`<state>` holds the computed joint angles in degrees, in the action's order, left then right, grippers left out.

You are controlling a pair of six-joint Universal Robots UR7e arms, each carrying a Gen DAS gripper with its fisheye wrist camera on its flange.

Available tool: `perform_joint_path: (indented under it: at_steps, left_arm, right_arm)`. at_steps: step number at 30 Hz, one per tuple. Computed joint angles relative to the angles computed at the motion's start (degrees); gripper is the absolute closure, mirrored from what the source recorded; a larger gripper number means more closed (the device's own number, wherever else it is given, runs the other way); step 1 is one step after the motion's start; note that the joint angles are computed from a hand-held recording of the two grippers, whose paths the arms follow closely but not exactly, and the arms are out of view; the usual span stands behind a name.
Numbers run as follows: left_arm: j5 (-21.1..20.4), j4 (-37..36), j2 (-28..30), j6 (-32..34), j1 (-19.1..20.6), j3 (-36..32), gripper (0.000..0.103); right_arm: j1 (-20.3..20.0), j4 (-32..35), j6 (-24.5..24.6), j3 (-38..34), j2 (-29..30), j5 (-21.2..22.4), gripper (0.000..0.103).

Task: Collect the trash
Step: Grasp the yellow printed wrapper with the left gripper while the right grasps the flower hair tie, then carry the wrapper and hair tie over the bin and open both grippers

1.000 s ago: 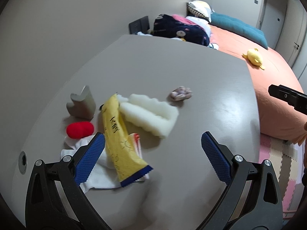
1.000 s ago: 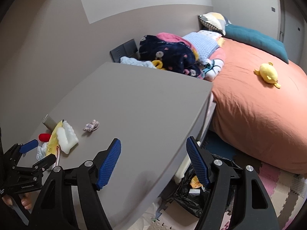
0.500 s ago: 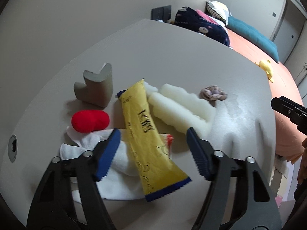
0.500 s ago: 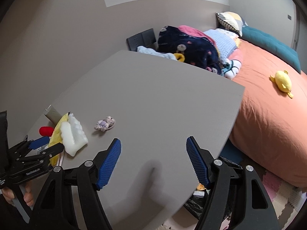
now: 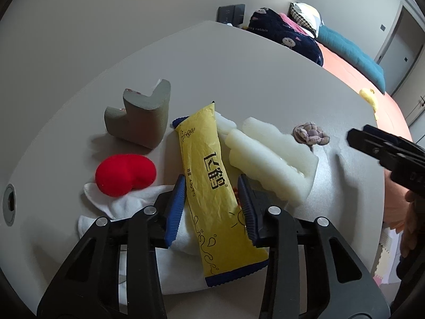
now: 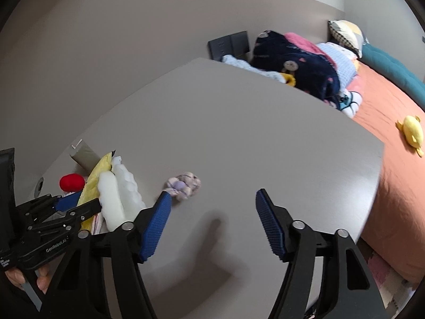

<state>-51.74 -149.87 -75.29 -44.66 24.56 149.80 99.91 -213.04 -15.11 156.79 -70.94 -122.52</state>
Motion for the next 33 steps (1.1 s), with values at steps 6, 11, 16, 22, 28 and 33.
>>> perform_joint_path:
  at_steps: [6, 11, 16, 22, 28, 33]
  left_arm:
    - [0.25, -1.91, 0.06, 1.14, 0.64, 0.16, 0.073]
    - [0.41, -2.42, -0.32, 1.24, 0.52, 0.49, 0.079]
    - [1.06, -1.63, -1.37, 0.6, -0.33, 0.79, 0.085]
    - [2.27, -0.16, -3.07, -0.36, -1.84, 1.13, 0.087]
    - [2.74, 1.37, -4.82, -1.22, -3.05, 1.19, 0.087]
    - [3.11, 3.35, -6.55, -2.73, -5.28, 1.34, 0.087]
  right_arm:
    - [0.39, 2.71, 0.67, -3.25, 4.23, -0.59, 0.049]
    - [0.09, 3.74, 0.57, -4.17, 6.1, -1.19, 0.067]
    - [-0.21, 4.66, -0.05, -4.3, 6.65, -1.53, 0.085]
    - [0.06, 3.84, -0.97, -3.79, 6.27, -1.18, 0.097]
    - [1.15, 2.12, -1.15, -2.44, 4.34, -0.91, 0.098]
    - [2.73, 2.87, -0.28, -0.89, 0.65, -1.22, 0.098]
